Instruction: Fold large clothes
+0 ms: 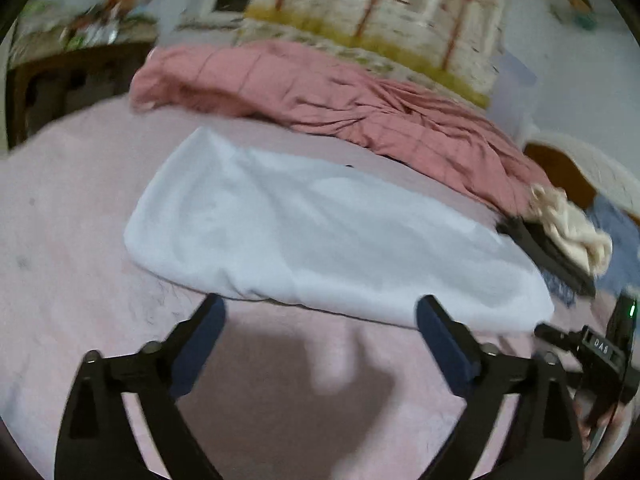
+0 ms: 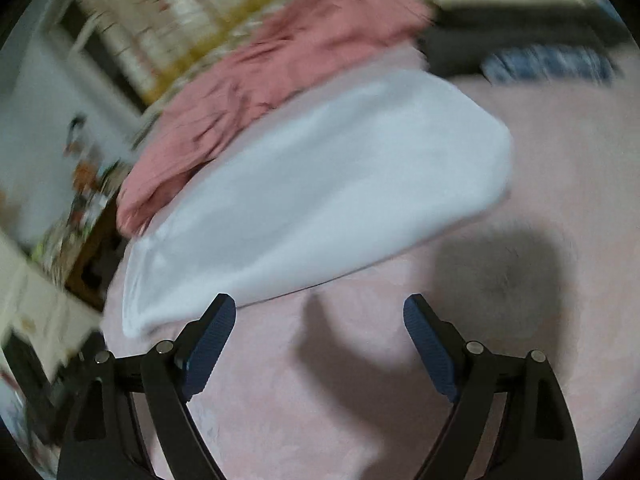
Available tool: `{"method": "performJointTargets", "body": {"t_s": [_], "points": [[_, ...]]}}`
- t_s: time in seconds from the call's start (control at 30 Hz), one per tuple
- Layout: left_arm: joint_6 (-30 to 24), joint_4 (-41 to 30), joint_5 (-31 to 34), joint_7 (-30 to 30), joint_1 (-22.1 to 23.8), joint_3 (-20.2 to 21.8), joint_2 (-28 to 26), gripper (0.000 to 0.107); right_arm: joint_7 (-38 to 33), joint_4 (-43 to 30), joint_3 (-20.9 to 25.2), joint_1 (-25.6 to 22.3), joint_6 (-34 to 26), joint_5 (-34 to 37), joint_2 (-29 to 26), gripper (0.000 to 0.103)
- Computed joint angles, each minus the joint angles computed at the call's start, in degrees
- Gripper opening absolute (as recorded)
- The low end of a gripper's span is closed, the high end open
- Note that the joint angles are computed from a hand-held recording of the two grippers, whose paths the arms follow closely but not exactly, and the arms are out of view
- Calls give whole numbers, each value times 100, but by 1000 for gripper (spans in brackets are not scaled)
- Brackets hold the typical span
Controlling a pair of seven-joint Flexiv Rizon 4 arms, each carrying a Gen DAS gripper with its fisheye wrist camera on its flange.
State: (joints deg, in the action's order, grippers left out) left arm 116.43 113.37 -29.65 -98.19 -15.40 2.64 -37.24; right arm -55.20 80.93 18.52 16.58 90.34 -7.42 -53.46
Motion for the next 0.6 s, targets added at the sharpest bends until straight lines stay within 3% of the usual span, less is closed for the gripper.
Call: {"method": "performJointTargets", "body": {"t_s": [0.07,0.1,0.13,0.2,0.27,0.33,0.4,0.43,0.47,0.5,0.53,0.6], "points": [[-186,-22,-298,145,654,-783,-50,99,331,-32,-275,236,177,634,9,85],[-456,-91,81,-256,1054,-1063,-99,99,554,-6,-686,521,327,645,25,85],[-767,-190,577,-813,1406,-1231,-172,99,845,-33,-1152,765,357,284,-8,85],[-922,-362,674,-1250,1632,-1328,-342,98,1280,-268,-1728,1043,164,-59,-157,85],[-1033,-617,297,-1046,1218,-751,-384,93,972,-790,-1592,948,-96,345,-416,84],[-1250,-961,327,-1274,913,-144,-531,87,1414,-866,-1637,860,183,-8,-541,74],[-1570,-1111,180,-1337,1019,-102,-652,64,1609,-1048,-1757,853,-11,-101,-641,43],[-1326,-1030,139,-1545,1008,-71,-673,33,1541,-1143,-1584,725,-13,-176,-720,37],[-1142,-964,208,-1610,1025,-74,-660,20,1345,-1269,-1362,600,15,-135,-788,25],[-1131,-921,323,-1557,1055,-90,-611,14,1108,-1309,-1327,611,9,38,-778,19],[-1108,-843,374,-1517,925,45,-525,11,1220,-1195,-1478,663,31,-162,-696,13],[-965,-620,337,-1442,441,513,-330,9,1326,-763,-2283,1136,387,-248,-448,9]]}}
